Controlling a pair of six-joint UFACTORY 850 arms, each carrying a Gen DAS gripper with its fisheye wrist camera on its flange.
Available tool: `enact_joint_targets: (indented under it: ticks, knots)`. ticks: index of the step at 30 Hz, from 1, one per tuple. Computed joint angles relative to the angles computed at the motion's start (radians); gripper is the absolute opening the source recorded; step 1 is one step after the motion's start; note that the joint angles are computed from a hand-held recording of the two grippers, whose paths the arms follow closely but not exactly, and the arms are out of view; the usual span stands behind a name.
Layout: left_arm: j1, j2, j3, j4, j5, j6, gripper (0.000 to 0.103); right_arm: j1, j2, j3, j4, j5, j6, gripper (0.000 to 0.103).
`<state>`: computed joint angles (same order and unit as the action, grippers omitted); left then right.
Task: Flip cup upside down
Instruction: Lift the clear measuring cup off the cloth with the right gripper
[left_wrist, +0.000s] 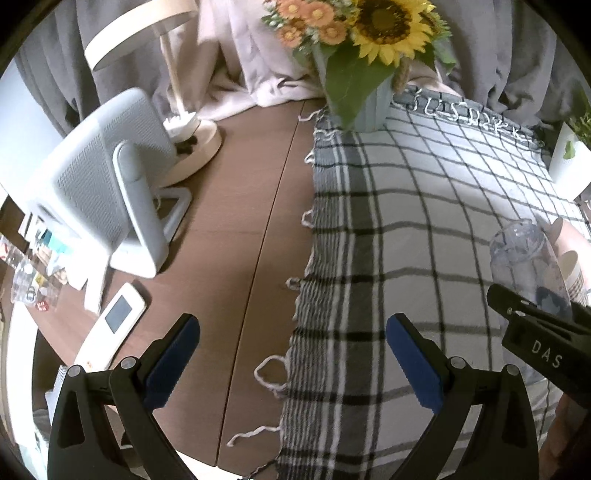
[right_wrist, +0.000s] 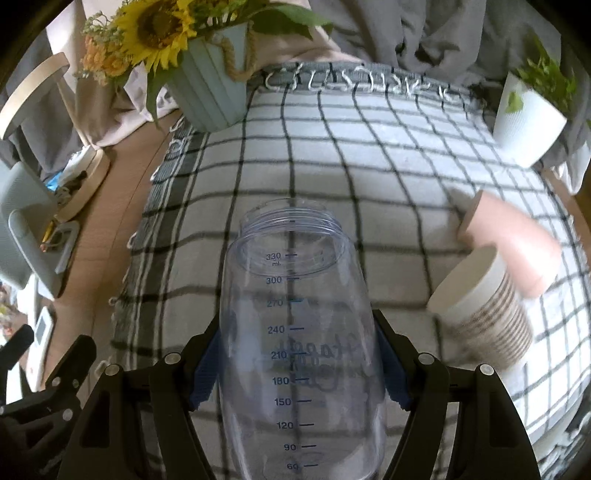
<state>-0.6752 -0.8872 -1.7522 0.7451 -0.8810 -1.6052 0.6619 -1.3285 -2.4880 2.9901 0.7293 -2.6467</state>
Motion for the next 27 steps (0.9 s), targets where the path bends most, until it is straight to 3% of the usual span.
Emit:
enact_joint_targets:
  ticks: [12, 23, 27]
  knots:
    - [-0.008, -0.003, 0.005, -0.011, 0.0, 0.038, 0.103, 0.003, 0.048, 0.119, 0.049, -0.012, 0.03, 0.073]
    - [-0.013, 0.008, 0.025, -0.01, -0.015, 0.02, 0.103, 0.001, 0.035, 0.112, 0.12, 0.031, -0.005, 0.073]
    - [-0.016, 0.011, 0.03, -0.013, -0.014, 0.019, 0.103, 0.006, 0.052, 0.149, 0.109, 0.009, 0.002, 0.073]
